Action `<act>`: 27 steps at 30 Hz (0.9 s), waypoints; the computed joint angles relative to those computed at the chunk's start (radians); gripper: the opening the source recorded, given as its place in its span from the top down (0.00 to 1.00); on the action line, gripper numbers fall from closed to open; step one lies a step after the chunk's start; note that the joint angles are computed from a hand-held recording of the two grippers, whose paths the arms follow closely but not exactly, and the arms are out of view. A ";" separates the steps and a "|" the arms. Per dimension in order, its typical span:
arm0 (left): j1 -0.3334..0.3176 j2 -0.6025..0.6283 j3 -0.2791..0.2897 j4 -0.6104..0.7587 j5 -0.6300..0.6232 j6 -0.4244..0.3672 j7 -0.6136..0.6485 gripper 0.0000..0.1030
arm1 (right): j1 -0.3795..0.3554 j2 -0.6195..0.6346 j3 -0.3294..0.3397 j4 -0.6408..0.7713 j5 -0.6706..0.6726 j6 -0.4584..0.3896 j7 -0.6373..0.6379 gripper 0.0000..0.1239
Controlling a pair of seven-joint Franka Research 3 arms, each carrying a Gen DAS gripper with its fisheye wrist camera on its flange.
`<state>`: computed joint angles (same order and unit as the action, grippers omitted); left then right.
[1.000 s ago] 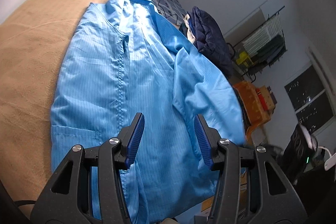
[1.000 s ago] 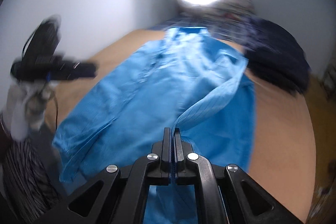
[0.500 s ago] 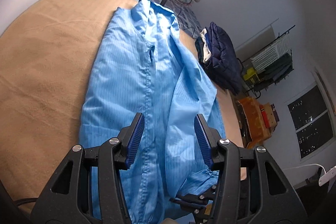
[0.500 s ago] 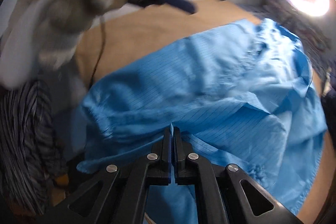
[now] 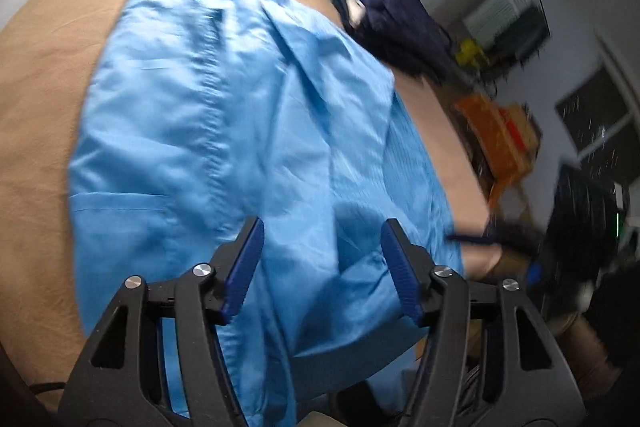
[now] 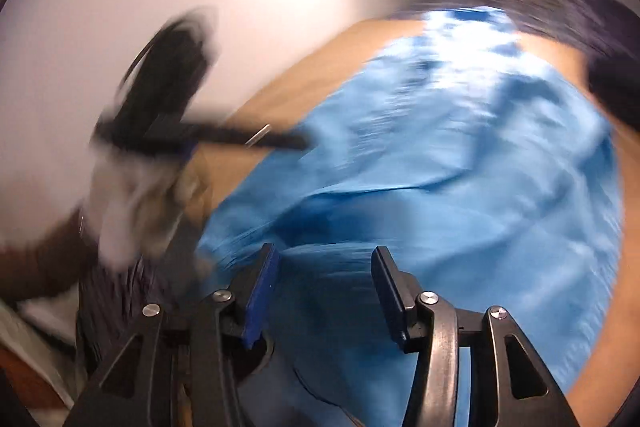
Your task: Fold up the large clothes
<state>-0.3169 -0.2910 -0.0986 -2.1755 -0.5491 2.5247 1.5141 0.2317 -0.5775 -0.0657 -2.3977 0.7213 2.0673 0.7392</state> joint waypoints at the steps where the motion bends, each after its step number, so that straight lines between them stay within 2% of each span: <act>1: 0.005 0.020 -0.024 0.019 0.055 -0.006 -0.013 0.39 | -0.017 0.023 -0.007 0.011 0.008 0.019 0.031 0.59; 3: 0.032 0.052 -0.077 0.047 0.210 -0.010 -0.093 0.39 | -0.049 0.079 -0.007 0.034 0.021 0.080 0.103 0.59; 5: 0.052 0.097 -0.122 0.090 0.383 -0.048 -0.178 0.39 | -0.068 0.145 -0.006 0.068 0.023 0.126 0.169 0.59; 8: 0.050 0.136 -0.140 0.119 0.510 -0.093 -0.237 0.39 | -0.077 0.243 -0.017 0.125 0.050 0.149 0.228 0.59; 12: 0.042 0.162 -0.145 0.133 0.605 -0.101 -0.263 0.41 | -0.079 0.359 0.000 0.193 0.077 0.174 0.283 0.59; 14: 0.041 0.177 -0.143 0.141 0.633 -0.101 -0.269 0.55 | -0.085 0.406 0.023 0.223 0.017 0.190 0.330 0.61; 15: 0.042 0.185 -0.141 0.147 0.636 -0.108 -0.274 0.67 | -0.085 0.430 0.029 0.240 0.001 0.192 0.342 0.68; 16: 0.043 0.190 -0.136 0.149 0.629 -0.111 -0.280 0.77 | -0.084 0.454 0.033 0.253 -0.007 0.195 0.347 0.79; 17: 0.045 0.194 -0.131 0.151 0.613 -0.111 -0.276 0.82 | -0.084 0.471 0.040 0.265 -0.023 0.200 0.363 0.84; 18: 0.047 0.193 -0.125 0.149 0.593 -0.107 -0.270 0.95 | -0.084 0.482 0.044 0.272 -0.031 0.211 0.373 0.96; 19: 0.049 0.189 -0.121 0.144 0.577 -0.098 -0.268 0.96 | -0.084 0.489 0.046 0.280 -0.029 0.214 0.378 1.00; 21: 0.052 0.171 -0.111 0.126 0.533 -0.069 -0.254 0.98 | -0.085 0.493 0.048 0.290 -0.018 0.230 0.384 1.00; 22: 0.050 0.156 -0.098 0.109 0.472 -0.046 -0.232 0.98 | -0.085 0.481 0.047 0.280 -0.004 0.239 0.373 1.00; 27: 0.024 0.086 -0.019 0.033 0.074 0.019 -0.096 0.99 | -0.102 0.431 0.015 0.273 0.064 0.246 0.321 1.00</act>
